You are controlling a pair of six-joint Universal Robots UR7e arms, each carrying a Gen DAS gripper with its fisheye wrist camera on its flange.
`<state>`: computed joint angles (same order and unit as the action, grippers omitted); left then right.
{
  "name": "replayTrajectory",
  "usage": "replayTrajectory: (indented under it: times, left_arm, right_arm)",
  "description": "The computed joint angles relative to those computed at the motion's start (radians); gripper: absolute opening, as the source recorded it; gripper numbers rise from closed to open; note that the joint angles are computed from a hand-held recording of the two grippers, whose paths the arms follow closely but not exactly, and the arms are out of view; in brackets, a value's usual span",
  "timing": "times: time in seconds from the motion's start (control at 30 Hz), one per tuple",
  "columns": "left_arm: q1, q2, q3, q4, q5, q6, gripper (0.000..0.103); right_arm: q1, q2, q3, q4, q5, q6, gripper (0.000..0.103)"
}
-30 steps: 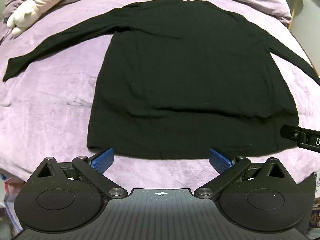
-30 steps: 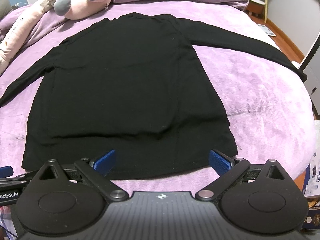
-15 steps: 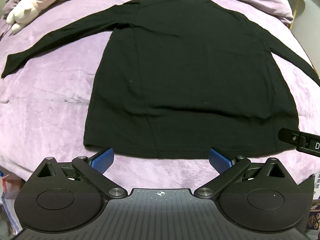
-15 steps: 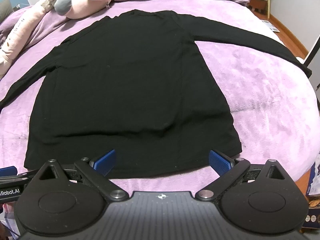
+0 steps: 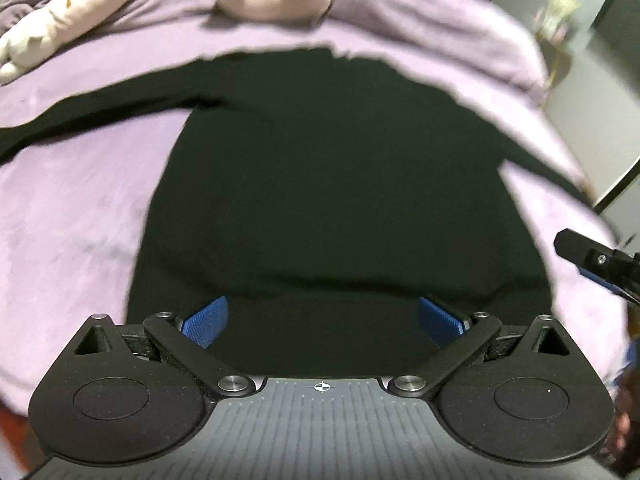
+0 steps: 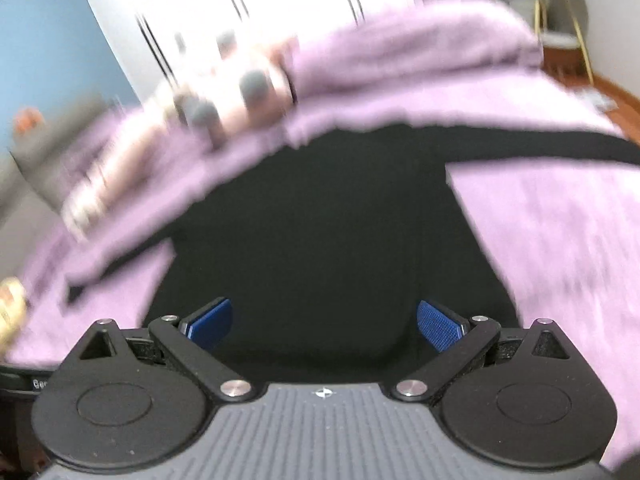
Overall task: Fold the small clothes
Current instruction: 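Grasp a black sleeve with the right gripper and fold it across the body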
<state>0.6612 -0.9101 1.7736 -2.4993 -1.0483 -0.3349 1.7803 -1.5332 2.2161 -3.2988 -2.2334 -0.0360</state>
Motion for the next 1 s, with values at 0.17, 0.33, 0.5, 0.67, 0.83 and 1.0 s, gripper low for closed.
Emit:
replayTrajectory:
  times: [0.17,0.33,0.5,0.67,0.83,1.0]
  left_arm:
    - [0.026,0.056,-0.035,-0.087,-0.027,0.062,0.103]
    - [0.039,0.134,-0.115,-0.062,-0.013,0.029,0.103]
    - [0.044,0.195,-0.17,-0.078,0.005,0.012,0.103]
    - [0.046,0.236,-0.216,-0.057,0.024,0.001,0.103]
    - [0.058,0.259,-0.256,-0.021,0.015,-0.012,0.103]
    - [0.068,0.275,-0.288,-0.025,-0.002,0.002,0.103]
  right_arm:
    - [-0.22,-0.146,0.029,-0.054,0.23,0.05,0.099]
    - [-0.577,-0.267,0.027,-0.154,0.455,0.326,0.098]
    - [-0.875,-0.29,-0.016,-0.16,0.634,0.628,0.048]
    - [-0.937,-0.203,-0.082,-0.205,0.585,0.692,0.015]
    - [-0.989,-0.149,-0.113,-0.28,0.629,0.76,0.004]
    - [-0.836,-0.148,-0.15,-0.271,0.511,0.443,0.003]
